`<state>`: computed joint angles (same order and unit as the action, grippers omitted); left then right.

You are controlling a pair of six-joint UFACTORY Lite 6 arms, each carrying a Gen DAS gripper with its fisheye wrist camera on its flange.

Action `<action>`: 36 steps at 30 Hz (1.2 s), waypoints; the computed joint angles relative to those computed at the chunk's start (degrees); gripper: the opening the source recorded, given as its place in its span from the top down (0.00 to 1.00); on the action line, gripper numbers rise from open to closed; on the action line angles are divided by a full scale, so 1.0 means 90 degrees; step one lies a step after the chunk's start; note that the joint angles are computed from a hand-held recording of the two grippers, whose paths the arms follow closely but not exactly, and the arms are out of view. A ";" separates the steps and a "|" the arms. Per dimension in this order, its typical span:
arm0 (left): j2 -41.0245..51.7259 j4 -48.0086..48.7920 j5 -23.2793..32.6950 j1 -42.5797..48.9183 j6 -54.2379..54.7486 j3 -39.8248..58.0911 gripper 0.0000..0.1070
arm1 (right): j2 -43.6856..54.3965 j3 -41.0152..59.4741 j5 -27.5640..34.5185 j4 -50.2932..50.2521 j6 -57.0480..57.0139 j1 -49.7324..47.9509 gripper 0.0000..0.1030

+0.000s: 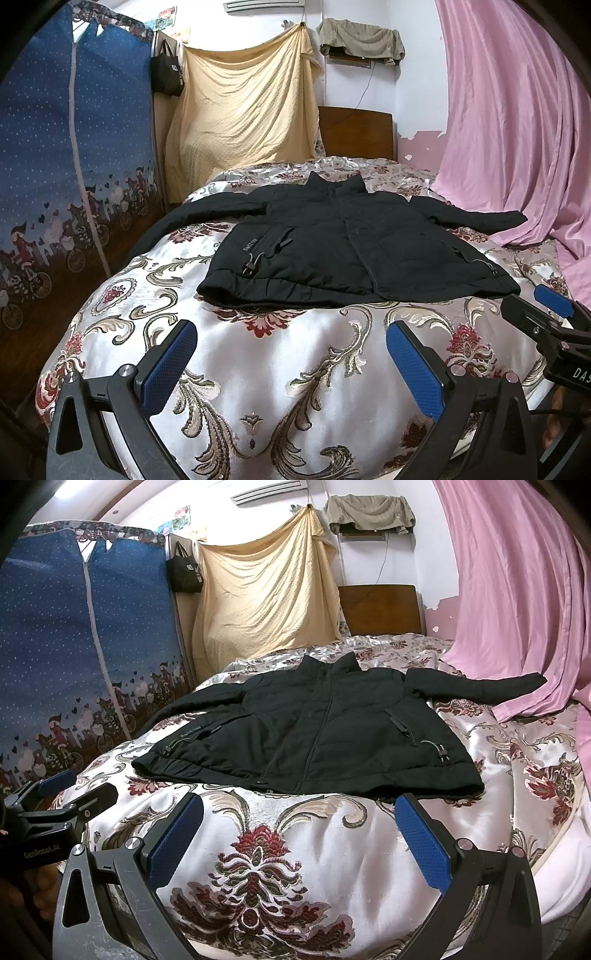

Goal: Fold large clothes

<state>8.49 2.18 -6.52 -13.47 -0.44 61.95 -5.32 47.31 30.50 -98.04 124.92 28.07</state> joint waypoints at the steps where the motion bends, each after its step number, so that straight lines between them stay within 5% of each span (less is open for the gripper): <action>1: 0.0004 -0.0001 0.0017 0.0003 -0.0002 0.0013 0.04 | 0.0002 -0.0007 0.0002 -0.0011 0.0015 0.0002 0.01; 36: 0.0171 0.0476 -0.0089 0.0086 -0.0467 0.0060 0.04 | 0.0094 0.0038 -0.0023 -0.0075 0.0091 -0.0012 0.01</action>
<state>10.03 6.46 -7.32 -12.70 -4.64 62.50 -4.47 47.65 30.29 -98.72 125.74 27.96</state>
